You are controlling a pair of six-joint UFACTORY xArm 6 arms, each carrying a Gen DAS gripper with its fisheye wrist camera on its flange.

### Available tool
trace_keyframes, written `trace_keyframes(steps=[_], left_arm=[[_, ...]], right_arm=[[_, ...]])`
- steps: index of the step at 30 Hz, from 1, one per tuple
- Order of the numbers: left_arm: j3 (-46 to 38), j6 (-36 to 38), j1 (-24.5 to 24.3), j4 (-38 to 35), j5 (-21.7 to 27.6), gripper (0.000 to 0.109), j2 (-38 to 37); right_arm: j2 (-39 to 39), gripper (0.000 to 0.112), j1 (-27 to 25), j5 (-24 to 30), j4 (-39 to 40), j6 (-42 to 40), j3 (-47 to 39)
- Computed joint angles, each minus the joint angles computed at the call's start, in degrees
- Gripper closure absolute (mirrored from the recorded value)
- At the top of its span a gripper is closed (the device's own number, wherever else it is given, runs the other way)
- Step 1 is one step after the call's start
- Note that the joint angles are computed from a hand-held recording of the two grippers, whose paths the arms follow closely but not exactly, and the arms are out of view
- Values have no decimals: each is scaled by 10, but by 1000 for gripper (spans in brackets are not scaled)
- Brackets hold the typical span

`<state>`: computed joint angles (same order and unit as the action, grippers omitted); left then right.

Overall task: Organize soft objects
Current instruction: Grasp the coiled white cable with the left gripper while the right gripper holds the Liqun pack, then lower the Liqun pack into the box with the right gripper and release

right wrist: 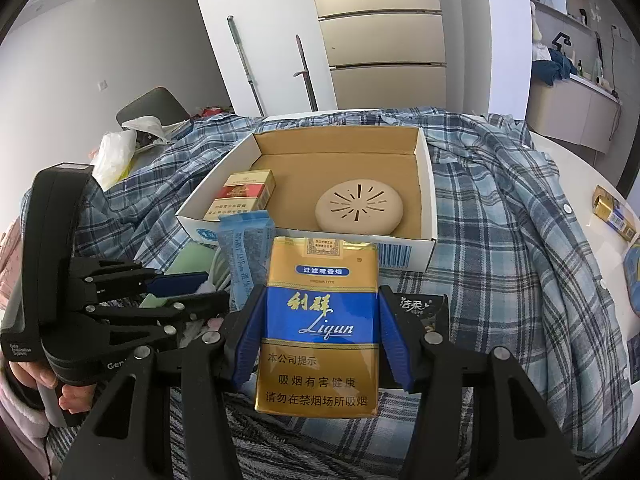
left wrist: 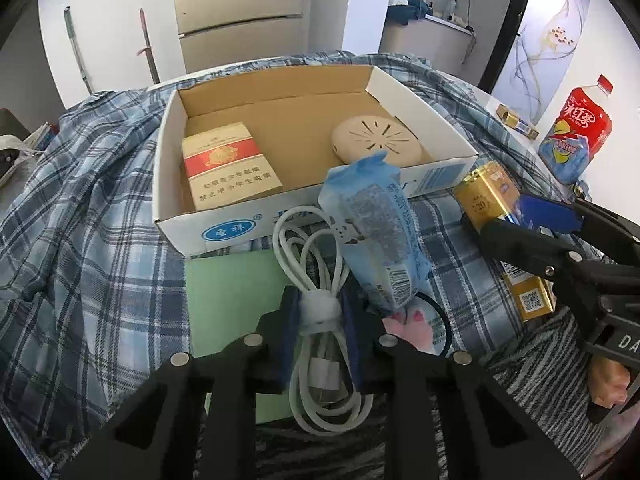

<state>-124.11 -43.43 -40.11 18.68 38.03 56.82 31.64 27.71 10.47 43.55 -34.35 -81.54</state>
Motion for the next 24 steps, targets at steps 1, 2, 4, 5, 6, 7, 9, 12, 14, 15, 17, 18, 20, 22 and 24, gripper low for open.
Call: trace_keyframes(steps=[1, 2, 4, 5, 6, 7, 9, 12, 14, 15, 17, 18, 20, 22, 24], left_arm=[[13, -6, 0, 5, -10, 86, -7], [32, -17, 2, 13, -28, 86, -17], [79, -47, 6, 37, -73, 86, -42], [97, -65, 7, 53, -90, 86, -53], [116, -90, 9, 79, -106, 86, -64], [135, -117, 10, 109, -123, 86, -76], [164, -188, 11, 186, -145, 87, -96], [197, -314, 13, 325, -167, 87, -125], [220, -409, 14, 427, -172, 87, -148], [232, -451, 13, 469, -169, 87, -160], [250, -531, 7, 551, -145, 87, -182], [259, -562, 4, 584, -135, 87, -194], [270, -597, 0, 618, -127, 87, -209], [276, -607, -3, 632, -125, 87, -222], [272, -598, -6, 633, -118, 87, -227]], right_arm=[[0, 59, -1, 1, 3, -2, 0], [0, 59, -1, 2, 5, -3, 0], [0, 59, -2, 3, 19, -13, -1], [-1, 59, -3, 2, 27, -20, 0], [-2, 59, -3, 2, 39, -29, 0], [-3, 59, -2, 1, 54, -41, 0], [-4, 59, -1, -3, 81, -63, 0], [-8, 59, 2, -10, 130, -109, 1], [-11, 59, 6, -18, 170, -150, 1], [-13, 59, 9, -23, 193, -174, 1], [-17, 59, 14, -32, 245, -228, 0], [-19, 59, 16, -36, 270, -255, -1], [-23, 59, 19, -40, 300, -286, -2], [-25, 59, 24, -57, 326, -313, -3], [-31, 59, 28, -71, 355, -342, -5]])
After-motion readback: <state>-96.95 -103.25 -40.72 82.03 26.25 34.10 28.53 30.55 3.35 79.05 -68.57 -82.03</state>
